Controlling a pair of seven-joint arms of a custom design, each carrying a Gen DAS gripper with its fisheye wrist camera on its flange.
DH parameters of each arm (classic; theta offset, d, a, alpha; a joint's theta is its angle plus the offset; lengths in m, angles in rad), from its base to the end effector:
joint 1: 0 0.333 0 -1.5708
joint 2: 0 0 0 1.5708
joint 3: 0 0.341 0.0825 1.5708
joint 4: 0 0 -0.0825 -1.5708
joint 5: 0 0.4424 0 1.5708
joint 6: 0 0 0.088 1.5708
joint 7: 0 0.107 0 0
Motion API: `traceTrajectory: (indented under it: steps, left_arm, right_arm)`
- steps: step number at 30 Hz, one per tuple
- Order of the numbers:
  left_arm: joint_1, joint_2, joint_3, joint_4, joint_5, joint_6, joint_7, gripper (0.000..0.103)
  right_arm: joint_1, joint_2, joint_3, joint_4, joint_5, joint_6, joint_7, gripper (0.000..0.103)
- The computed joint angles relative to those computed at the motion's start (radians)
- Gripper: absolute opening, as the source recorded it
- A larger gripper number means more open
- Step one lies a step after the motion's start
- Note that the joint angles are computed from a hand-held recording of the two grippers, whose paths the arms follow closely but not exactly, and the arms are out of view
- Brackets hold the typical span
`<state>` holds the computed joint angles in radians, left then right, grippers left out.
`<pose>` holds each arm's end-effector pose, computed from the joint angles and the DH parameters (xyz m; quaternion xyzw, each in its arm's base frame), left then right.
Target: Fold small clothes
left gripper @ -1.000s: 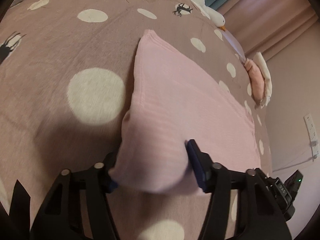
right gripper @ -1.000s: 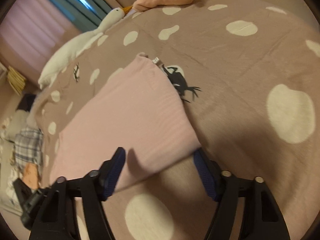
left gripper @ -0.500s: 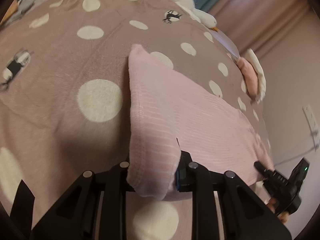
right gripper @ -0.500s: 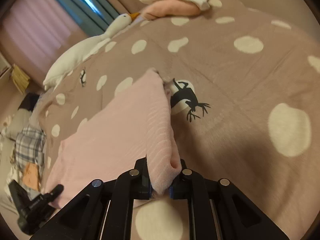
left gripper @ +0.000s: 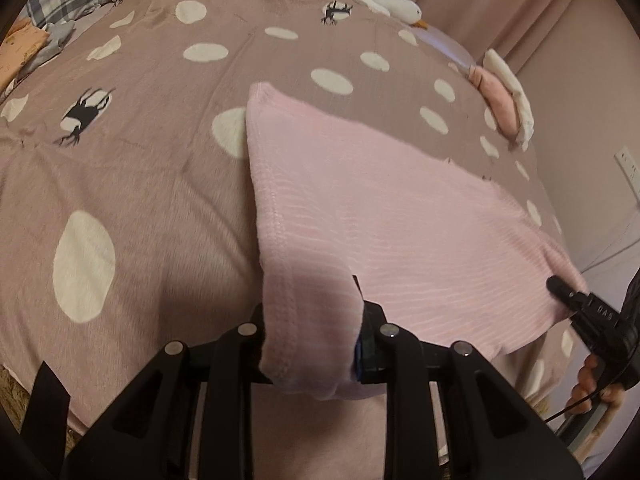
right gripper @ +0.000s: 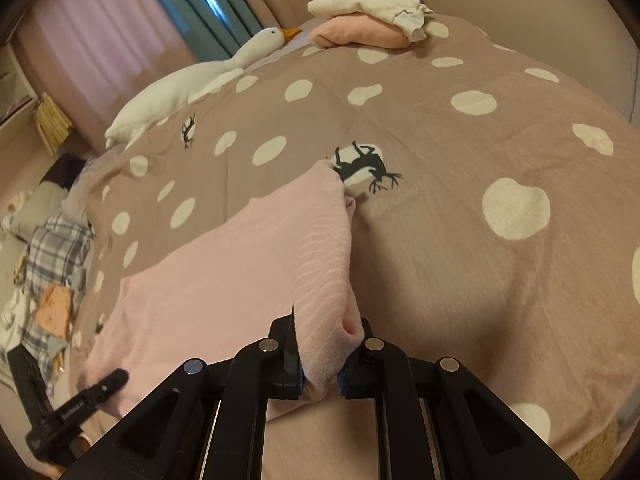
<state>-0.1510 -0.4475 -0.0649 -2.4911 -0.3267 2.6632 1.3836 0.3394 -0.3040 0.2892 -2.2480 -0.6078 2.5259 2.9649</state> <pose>0.4816 -0.0980 0.5105 -0.7372 0.5958 -0.3080 0.0823 0.4373 0.3392 0.5480 -0.5312 0.7586 -0.2102 0.3134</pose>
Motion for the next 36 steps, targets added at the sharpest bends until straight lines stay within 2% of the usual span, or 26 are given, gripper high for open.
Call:
traceTrajectory:
  steps: [4, 10, 12, 15, 18, 23, 26, 30, 36]
  left_arm:
    - [0.011, 0.013, -0.010, -0.006, 0.011, -0.015, -0.027, 0.033]
    - [0.020, -0.014, -0.008, -0.012, 0.031, -0.033, -0.033, 0.045]
    - [0.033, -0.033, -0.015, -0.016, 0.050, -0.033, -0.048, 0.047]
    - [0.067, -0.069, -0.034, -0.028, 0.103, -0.018, -0.091, 0.057]
    - [0.077, -0.107, -0.031, -0.049, 0.129, 0.009, -0.117, 0.063]
    - [0.077, -0.134, -0.015, -0.063, 0.137, 0.023, -0.139, 0.065]
    - [0.082, -0.143, -0.007, -0.071, 0.141, 0.023, -0.152, 0.066]
    - [0.095, -0.146, -0.006, -0.075, 0.151, 0.013, -0.171, 0.066]
    - [0.091, -0.150, 0.009, -0.077, 0.143, 0.003, -0.170, 0.066]
  right_arm:
    - [0.004, 0.028, 0.001, 0.021, 0.009, -0.047, 0.006, 0.013]
    - [0.022, 0.066, 0.013, 0.080, -0.088, -0.110, 0.027, 0.013]
    - [0.033, 0.080, 0.010, 0.103, -0.121, -0.106, 0.019, 0.013]
    - [0.052, 0.107, 0.009, 0.150, -0.177, -0.090, -0.002, 0.013]
    - [0.079, 0.153, 0.008, 0.213, -0.224, -0.069, -0.046, 0.013]
    - [0.137, 0.224, -0.009, 0.285, -0.264, -0.005, -0.125, 0.013]
    - [0.173, 0.268, -0.025, 0.316, -0.231, 0.032, -0.202, 0.013]
    - [0.213, 0.320, -0.046, 0.331, -0.106, 0.087, -0.349, 0.013]
    - [0.254, 0.396, -0.070, 0.360, 0.106, 0.066, -0.556, 0.013]
